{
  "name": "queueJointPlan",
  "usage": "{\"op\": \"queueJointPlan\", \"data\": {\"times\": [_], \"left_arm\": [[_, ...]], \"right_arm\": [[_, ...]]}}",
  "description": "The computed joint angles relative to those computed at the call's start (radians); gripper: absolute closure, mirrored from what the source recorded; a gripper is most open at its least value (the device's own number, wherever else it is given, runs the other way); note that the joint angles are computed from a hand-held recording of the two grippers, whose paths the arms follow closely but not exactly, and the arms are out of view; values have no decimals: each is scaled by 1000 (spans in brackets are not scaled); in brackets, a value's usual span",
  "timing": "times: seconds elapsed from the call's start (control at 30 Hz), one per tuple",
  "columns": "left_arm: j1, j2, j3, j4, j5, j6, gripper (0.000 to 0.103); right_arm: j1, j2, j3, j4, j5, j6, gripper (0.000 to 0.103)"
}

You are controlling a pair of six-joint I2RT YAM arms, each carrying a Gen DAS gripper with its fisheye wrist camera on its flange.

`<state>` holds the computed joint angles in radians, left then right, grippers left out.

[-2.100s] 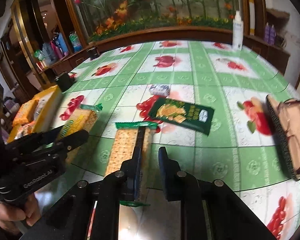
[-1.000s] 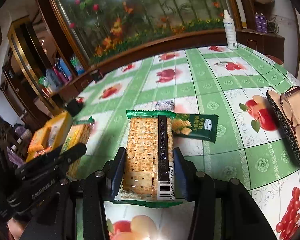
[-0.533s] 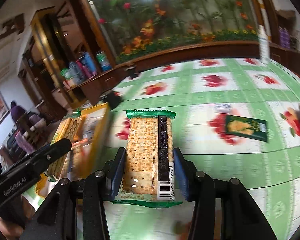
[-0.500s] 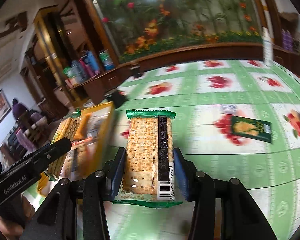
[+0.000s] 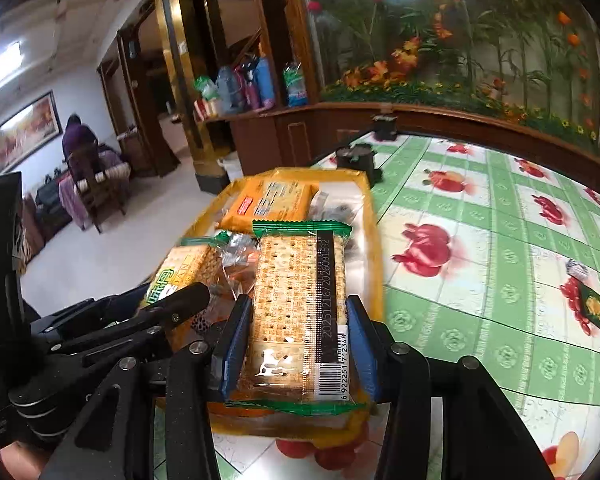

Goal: Organize snacks
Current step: 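Lower both cracker packs into the yellow tray and open both grippers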

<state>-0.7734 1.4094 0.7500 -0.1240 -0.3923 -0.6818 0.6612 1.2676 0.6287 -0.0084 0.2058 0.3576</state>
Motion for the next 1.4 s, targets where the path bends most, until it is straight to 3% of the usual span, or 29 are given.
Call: {"op": "queueJointPlan", "data": {"times": [0.1,0.3,0.6,0.77,1.2,1.4], "left_arm": [[44,4,-18,27,90,-11,58],[50,4,-31,62,120,-11,57],[31,-50,-40,46,65,2,51],[27,-111,-42,14,6,4,51],[66,-169,-62,-6,1,0,51],[51,-154,-46,-15,10,10,51]], "right_arm": [[0,35,4,9,-3,-23,52],[12,44,-6,34,21,-49,51],[18,5,-35,52,22,-47,50],[47,0,-38,68,35,-55,44],[76,86,-9,129,-68,-72,44],[-32,2,-56,148,-186,-17,44]]}}
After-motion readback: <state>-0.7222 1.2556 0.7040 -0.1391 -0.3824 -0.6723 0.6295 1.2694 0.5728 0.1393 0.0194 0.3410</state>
